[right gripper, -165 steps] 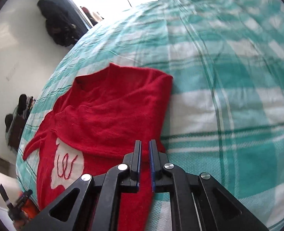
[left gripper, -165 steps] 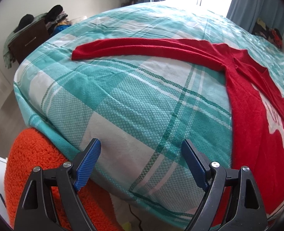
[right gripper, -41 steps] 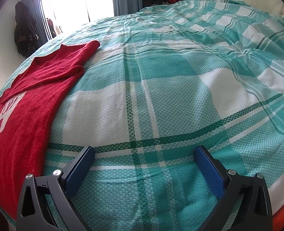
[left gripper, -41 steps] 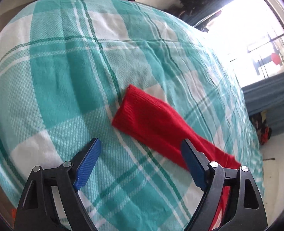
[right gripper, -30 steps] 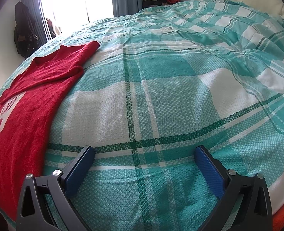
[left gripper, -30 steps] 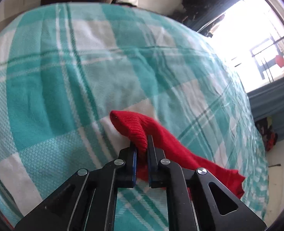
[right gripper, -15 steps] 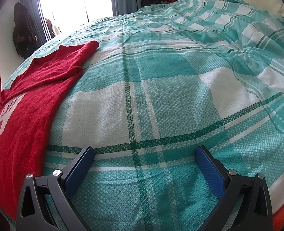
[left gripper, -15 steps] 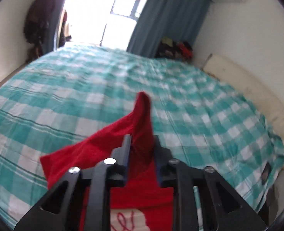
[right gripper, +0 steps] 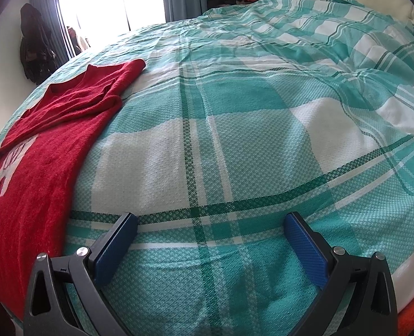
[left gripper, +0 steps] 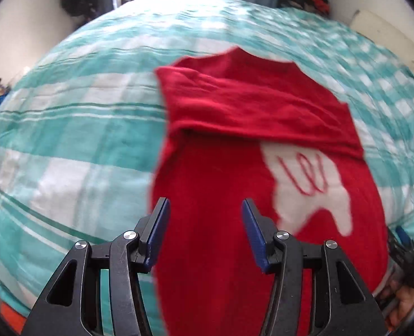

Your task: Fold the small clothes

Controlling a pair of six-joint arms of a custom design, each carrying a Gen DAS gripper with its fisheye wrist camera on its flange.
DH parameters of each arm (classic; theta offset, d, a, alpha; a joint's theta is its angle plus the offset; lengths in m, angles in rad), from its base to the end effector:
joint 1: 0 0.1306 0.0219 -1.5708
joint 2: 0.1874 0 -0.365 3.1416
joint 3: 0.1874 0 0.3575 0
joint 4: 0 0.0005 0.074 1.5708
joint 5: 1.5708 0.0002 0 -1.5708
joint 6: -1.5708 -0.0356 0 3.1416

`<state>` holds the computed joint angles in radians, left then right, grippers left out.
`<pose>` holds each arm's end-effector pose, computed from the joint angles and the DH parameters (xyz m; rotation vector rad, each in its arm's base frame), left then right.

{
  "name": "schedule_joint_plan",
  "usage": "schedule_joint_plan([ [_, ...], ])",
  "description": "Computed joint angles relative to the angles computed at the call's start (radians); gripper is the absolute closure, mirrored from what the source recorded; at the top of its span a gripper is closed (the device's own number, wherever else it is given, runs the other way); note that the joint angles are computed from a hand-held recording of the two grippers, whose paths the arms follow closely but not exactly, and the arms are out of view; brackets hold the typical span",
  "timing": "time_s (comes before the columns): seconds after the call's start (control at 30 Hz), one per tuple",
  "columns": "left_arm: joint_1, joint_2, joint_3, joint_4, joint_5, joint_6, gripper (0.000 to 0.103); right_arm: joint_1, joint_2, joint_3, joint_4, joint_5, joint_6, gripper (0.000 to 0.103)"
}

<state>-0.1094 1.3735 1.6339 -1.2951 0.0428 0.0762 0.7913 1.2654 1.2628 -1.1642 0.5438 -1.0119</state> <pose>0.4168 -0.0478 0.4933 0.0587 2.6084 -0.1220 0.2787 0.2551 0.3960 0.4125 2.4422 -0.0305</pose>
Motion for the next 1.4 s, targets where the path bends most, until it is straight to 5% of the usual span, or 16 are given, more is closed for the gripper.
schedule_joint_plan([
  [0.17, 0.017, 0.077, 0.039, 0.056, -0.057, -0.159, 0.043, 0.001, 0.003, 0.002, -0.001, 0.008, -0.001, 0.0],
  [0.3, -0.044, 0.128, 0.036, 0.14, -0.197, -0.224, 0.033, 0.005, 0.003, 0.0, 0.001, 0.017, -0.003, 0.0],
  [0.37, -0.041, 0.138, 0.027, 0.189, -0.237, -0.21, 0.087, 0.007, 0.004, -0.001, 0.001, 0.02, -0.004, 0.0],
  [0.4, -0.015, 0.148, 0.041, 0.171, -0.184, -0.155, 0.098, 0.009, 0.003, -0.001, 0.0, 0.021, -0.006, 0.0],
  [0.47, 0.032, 0.13, 0.019, 0.188, -0.139, -0.055, 0.098, 0.009, 0.003, -0.001, 0.0, 0.021, -0.006, 0.0],
  [0.6, 0.041, 0.106, -0.029, 0.198, -0.144, -0.064, 0.098, 0.009, 0.004, 0.0, -0.001, 0.023, -0.007, 0.0],
  [0.7, 0.028, 0.12, -0.018, 0.177, -0.188, -0.055, 0.084, 0.01, 0.007, 0.002, -0.003, 0.025, -0.008, 0.0],
  [0.8, 0.05, 0.109, -0.006, 0.126, -0.206, -0.01, 0.039, 0.009, 0.006, 0.001, -0.001, 0.024, -0.006, 0.0],
  [1.0, 0.174, 0.044, 0.027, 0.17, -0.015, 0.052, 0.04, 0.009, 0.007, 0.001, 0.001, 0.024, -0.006, 0.0],
  [1.13, 0.191, 0.266, 0.315, 0.008, 0.186, 0.062, 0.038, 0.007, 0.012, 0.004, -0.001, 0.028, -0.005, 0.0],
  [1.27, 0.146, 0.505, 0.578, -0.164, 0.219, 0.018, 0.029, 0.006, 0.012, 0.005, -0.001, 0.029, -0.004, 0.0],
  [1.3, 0.134, 0.553, 0.629, -0.207, 0.212, 0.01, 0.034, 0.006, 0.012, 0.005, -0.001, 0.029, -0.004, 0.0],
  [1.33, 0.124, 0.581, 0.654, -0.214, 0.187, 0.01, 0.081, 0.006, 0.012, 0.005, -0.001, 0.029, -0.004, 0.0],
  [1.37, 0.118, 0.587, 0.652, -0.194, 0.169, 0.018, 0.096, 0.006, 0.012, 0.005, -0.002, 0.029, -0.004, 0.0],
  [1.4, 0.118, 0.58, 0.64, -0.159, 0.158, 0.042, 0.099, 0.006, 0.012, 0.006, -0.003, 0.029, -0.004, 0.0],
])
